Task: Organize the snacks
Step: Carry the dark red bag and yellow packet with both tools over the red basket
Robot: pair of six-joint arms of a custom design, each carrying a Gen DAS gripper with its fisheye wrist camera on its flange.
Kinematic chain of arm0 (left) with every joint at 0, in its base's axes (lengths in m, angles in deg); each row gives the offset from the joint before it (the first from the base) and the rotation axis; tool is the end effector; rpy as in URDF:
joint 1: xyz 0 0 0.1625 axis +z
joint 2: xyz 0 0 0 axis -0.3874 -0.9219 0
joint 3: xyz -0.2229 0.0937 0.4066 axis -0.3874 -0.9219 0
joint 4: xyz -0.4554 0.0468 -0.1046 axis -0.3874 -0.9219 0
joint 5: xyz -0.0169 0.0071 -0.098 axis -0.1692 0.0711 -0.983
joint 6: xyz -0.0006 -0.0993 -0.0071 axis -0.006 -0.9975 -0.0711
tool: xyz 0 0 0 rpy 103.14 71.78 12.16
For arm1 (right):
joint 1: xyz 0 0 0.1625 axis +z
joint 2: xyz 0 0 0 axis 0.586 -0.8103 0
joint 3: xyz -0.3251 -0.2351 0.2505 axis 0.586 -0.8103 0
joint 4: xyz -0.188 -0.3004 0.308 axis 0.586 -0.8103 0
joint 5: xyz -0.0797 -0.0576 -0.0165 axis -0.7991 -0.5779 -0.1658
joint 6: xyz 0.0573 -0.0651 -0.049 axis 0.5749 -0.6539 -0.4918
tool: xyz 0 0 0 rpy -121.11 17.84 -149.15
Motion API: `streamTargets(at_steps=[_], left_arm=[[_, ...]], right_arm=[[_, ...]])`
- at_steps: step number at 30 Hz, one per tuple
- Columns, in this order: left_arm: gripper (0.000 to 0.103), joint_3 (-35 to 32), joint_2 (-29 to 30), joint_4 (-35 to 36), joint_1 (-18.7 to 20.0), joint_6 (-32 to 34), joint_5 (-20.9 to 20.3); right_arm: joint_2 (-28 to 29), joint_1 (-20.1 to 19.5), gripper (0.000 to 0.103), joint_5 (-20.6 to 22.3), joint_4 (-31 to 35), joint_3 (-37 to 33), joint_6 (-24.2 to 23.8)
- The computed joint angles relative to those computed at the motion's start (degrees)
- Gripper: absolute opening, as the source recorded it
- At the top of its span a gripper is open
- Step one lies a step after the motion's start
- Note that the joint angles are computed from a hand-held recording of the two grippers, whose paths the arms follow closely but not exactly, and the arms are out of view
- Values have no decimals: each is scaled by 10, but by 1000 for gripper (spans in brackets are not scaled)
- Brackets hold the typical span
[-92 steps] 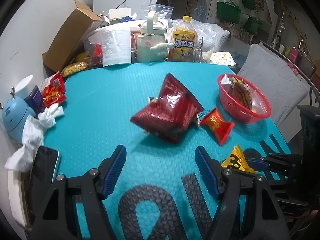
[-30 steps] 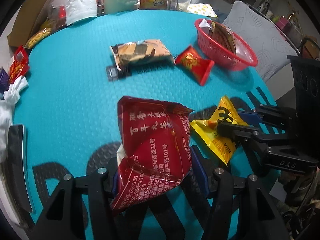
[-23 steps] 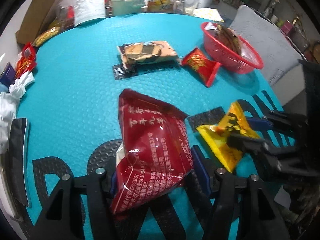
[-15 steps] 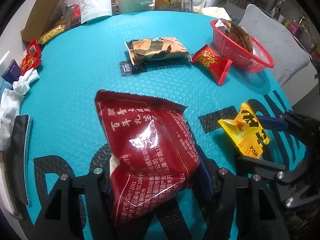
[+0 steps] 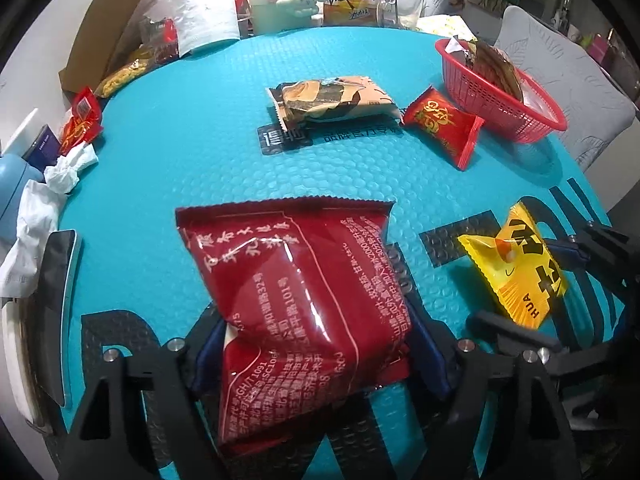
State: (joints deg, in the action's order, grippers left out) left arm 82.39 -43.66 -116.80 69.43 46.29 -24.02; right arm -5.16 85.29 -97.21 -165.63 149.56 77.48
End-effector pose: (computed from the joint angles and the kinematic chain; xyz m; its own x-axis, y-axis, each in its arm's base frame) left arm -0.0379 -0.3334 0.1931 -0.6896 0.2897 -0.6637 0.5147 0.8408 -0.1678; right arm 0.2711 -0.3070 -0.0511 -0.7190 -0.3500 0.6005 -0.5438 0.8213 -0.1724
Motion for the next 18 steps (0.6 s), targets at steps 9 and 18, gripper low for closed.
streamTargets(at_steps=[9,18], left_arm=[[81,-9,7,36,-4,-45,6],[66,14,-17,12,-22,-35,10]], right_arm=[[1,1,59,-3,-22,8,-4],[2,-2,55,4,-49,16,-8]])
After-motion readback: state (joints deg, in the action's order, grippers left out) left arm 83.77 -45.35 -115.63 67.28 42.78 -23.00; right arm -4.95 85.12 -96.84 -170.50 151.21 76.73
